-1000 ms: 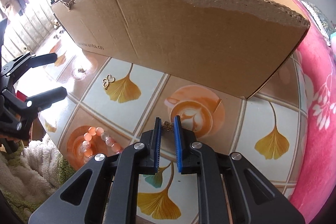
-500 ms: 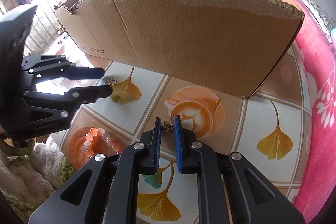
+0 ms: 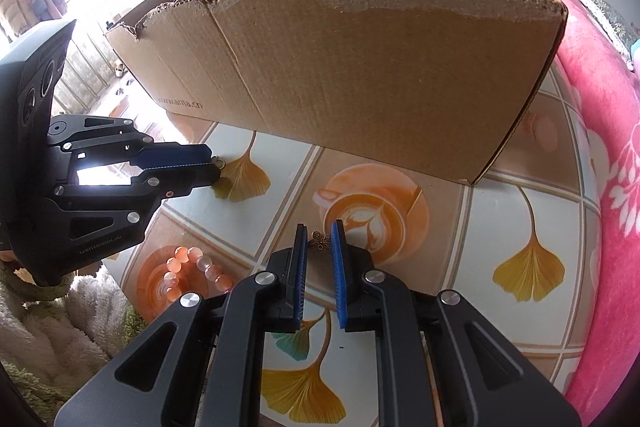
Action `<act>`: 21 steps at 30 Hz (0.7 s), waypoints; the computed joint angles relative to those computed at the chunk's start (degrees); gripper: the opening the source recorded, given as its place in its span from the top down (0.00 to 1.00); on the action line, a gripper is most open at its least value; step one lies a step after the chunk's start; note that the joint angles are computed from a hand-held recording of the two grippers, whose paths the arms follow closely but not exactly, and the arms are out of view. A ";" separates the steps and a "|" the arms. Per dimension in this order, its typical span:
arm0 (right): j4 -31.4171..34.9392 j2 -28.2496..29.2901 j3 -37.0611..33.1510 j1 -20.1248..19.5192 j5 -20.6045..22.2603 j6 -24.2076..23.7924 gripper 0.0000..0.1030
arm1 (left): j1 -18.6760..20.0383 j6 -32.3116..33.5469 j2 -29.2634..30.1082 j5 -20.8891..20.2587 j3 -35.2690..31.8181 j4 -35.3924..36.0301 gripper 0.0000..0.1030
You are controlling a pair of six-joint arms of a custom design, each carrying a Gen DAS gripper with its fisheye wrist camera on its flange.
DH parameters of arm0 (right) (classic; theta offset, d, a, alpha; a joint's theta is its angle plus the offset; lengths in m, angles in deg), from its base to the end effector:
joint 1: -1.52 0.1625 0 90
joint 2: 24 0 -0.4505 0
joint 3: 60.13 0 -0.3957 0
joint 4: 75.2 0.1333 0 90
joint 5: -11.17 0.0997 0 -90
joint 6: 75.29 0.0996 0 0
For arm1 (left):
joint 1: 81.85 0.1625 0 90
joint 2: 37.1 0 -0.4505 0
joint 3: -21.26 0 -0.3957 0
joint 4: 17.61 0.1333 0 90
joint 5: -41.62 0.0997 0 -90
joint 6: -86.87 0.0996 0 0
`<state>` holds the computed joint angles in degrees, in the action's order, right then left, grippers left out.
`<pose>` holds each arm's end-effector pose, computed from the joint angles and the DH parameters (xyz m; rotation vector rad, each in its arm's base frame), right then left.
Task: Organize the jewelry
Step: 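Close the left gripper on the gold butterfly charm while the right gripper holds its charm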
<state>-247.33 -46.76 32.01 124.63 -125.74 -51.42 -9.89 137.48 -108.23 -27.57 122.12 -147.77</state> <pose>0.4151 -0.5256 -0.0779 0.0780 -2.4228 0.7389 -0.0267 -0.6268 0.3190 1.5079 2.2899 -0.0990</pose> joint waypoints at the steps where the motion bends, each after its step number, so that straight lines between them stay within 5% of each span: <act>1: 0.07 -0.03 0.00 0.02 -0.04 0.05 0.88 | 0.02 -0.05 0.00 -0.10 0.02 0.00 0.90; 7: 0.33 -0.15 0.08 0.16 -0.33 -0.10 0.88 | 0.49 -0.15 -0.51 -1.00 -0.89 2.03 0.91; 8: 0.56 -0.16 -0.01 0.23 -0.44 -0.06 0.88 | 0.57 -0.18 -0.64 -1.34 -1.05 2.38 1.00; 18: 2.15 -0.73 -0.01 0.97 -0.72 1.00 0.88 | 1.34 -0.63 -1.69 -3.08 -2.60 5.61 1.00; 21: 2.44 -1.07 0.46 1.05 -1.03 1.59 0.88 | 1.47 -1.01 -1.41 -3.31 -3.39 7.20 0.81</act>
<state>-244.88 -47.82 32.47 125.68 -126.77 -49.83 -8.43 136.47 -109.64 -30.88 118.73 -140.57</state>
